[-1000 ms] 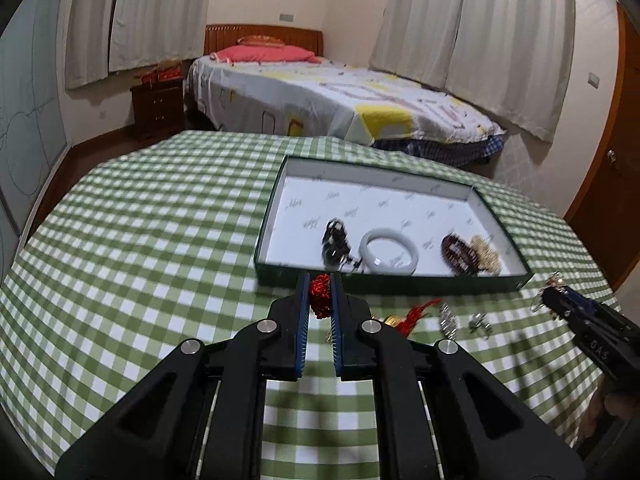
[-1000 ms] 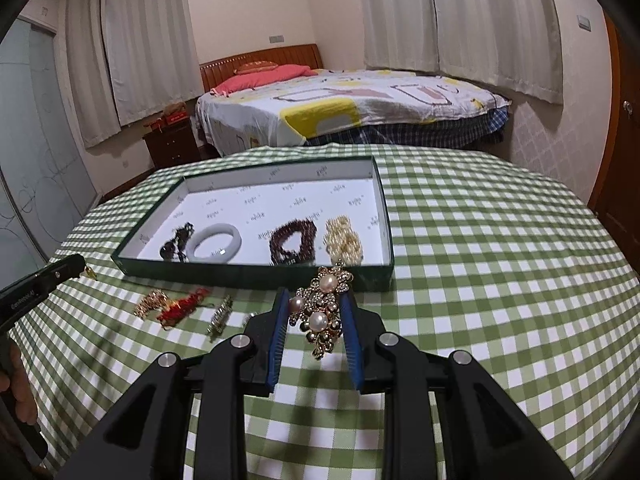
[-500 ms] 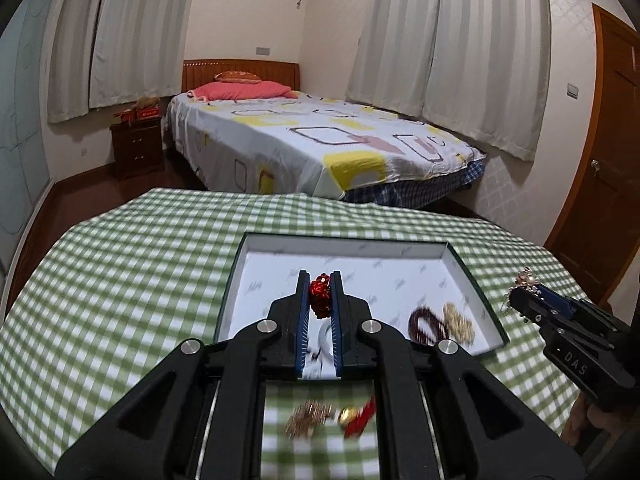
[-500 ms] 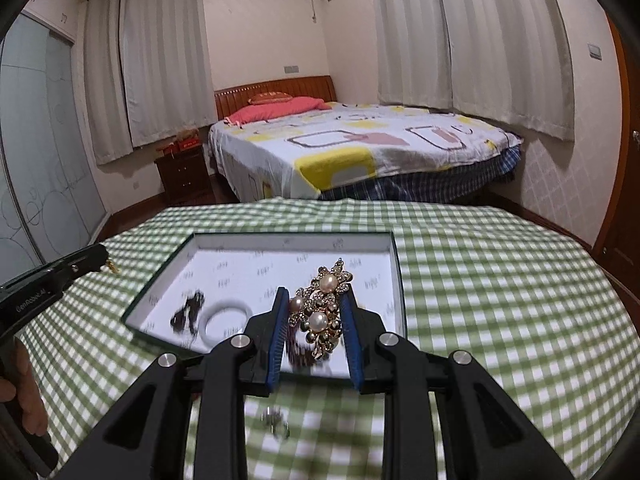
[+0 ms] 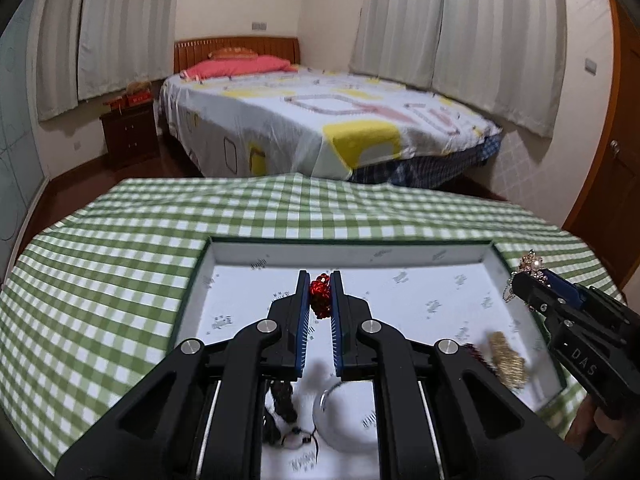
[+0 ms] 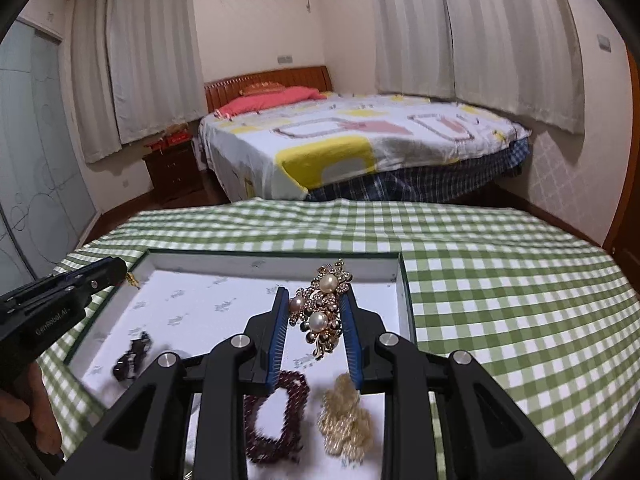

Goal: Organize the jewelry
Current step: 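Carry the brooch and red charm with both tools into the green box, then open both tools to drop the brooch and charm in the box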

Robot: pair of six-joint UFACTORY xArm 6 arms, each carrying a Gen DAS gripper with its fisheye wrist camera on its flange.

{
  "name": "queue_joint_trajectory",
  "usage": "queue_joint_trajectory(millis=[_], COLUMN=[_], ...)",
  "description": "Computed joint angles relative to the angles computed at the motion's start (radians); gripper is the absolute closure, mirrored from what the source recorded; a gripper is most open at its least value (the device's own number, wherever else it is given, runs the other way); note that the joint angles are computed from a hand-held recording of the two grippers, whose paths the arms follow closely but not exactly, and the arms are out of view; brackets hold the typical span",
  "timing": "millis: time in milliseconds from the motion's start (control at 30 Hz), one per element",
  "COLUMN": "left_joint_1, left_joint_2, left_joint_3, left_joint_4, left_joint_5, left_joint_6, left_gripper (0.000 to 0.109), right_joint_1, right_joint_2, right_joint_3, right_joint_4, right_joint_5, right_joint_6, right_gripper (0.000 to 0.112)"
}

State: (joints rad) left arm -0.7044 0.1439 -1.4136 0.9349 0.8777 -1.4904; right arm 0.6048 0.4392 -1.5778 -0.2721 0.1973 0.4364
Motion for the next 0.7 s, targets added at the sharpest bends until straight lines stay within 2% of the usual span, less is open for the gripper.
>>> queue_joint_trajectory(millis=[200, 400, 700], left_joint_1=[0.051, 0.072, 0.08], left_joint_2=[0.063, 0.107, 0.154], left_joint_3=[-0.044, -0.08, -0.132], left_joint_4=[-0.102, -0.209, -0.268], left_joint_5=[-0.029, -0.021, 0.017], left_joint_6=[0.094, 0.168, 0.219], left_gripper=[0.098, 0.098, 0.098], right_joint_1=[0.006, 0.008, 0.006], right_joint_2=[0.08, 0.121, 0.157], right_joint_3=[-0.115, -0.179, -0.244], right_joint_4=[0.098, 0.097, 0.088], right_joint_5=[0.122, 0.203, 0.293], right_joint_6=[-0.092, -0.096, -0.083], right_gripper=[0.086, 0.086, 0.085])
